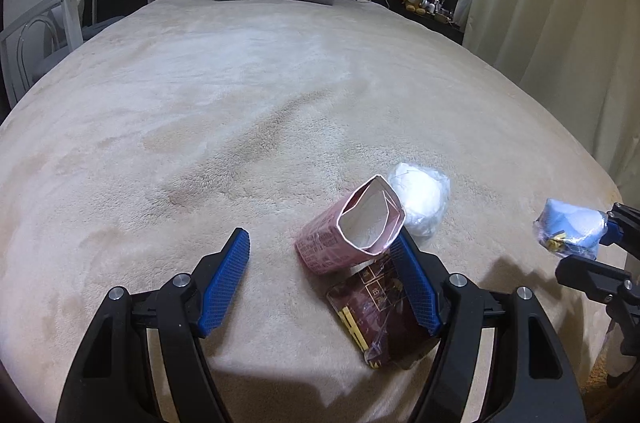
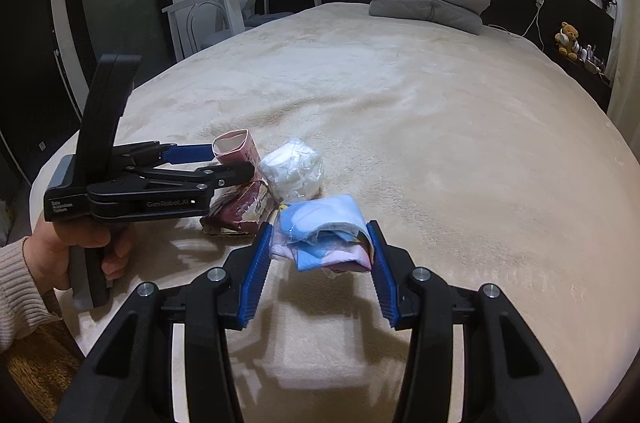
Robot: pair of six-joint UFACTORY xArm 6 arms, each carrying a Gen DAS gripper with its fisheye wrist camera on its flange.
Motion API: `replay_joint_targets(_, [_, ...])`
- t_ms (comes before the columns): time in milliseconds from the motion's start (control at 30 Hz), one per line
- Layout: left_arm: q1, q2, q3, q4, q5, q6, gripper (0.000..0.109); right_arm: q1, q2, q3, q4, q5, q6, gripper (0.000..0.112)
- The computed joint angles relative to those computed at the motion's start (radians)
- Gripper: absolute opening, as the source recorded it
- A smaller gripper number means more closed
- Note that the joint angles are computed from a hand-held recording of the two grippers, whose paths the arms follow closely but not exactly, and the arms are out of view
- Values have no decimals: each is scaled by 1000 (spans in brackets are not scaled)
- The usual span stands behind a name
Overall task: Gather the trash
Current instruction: 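Grasp the pink paper cup with the left tool while the right tool holds the cloth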
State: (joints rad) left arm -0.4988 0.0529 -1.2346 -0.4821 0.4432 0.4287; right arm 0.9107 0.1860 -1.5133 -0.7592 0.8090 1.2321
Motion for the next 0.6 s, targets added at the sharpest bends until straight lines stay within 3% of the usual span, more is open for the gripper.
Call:
replay_joint_targets(200, [-10,22,-22,-45,-17,42,69,3,-19,15,-9,0,17,47])
replay_joint_targets(233, [-11,24,-26,-70,-17,69,58,2,-20,17,-10,-1,19,47])
replay_joint_targets(333, [-11,33,-39,-87,-1,98,38,4,-17,12,-9,5,18,47])
replay_joint_targets(600, [-14,-5,-2,-102,-32,103,34,7,-14,6,-17,13,27,47])
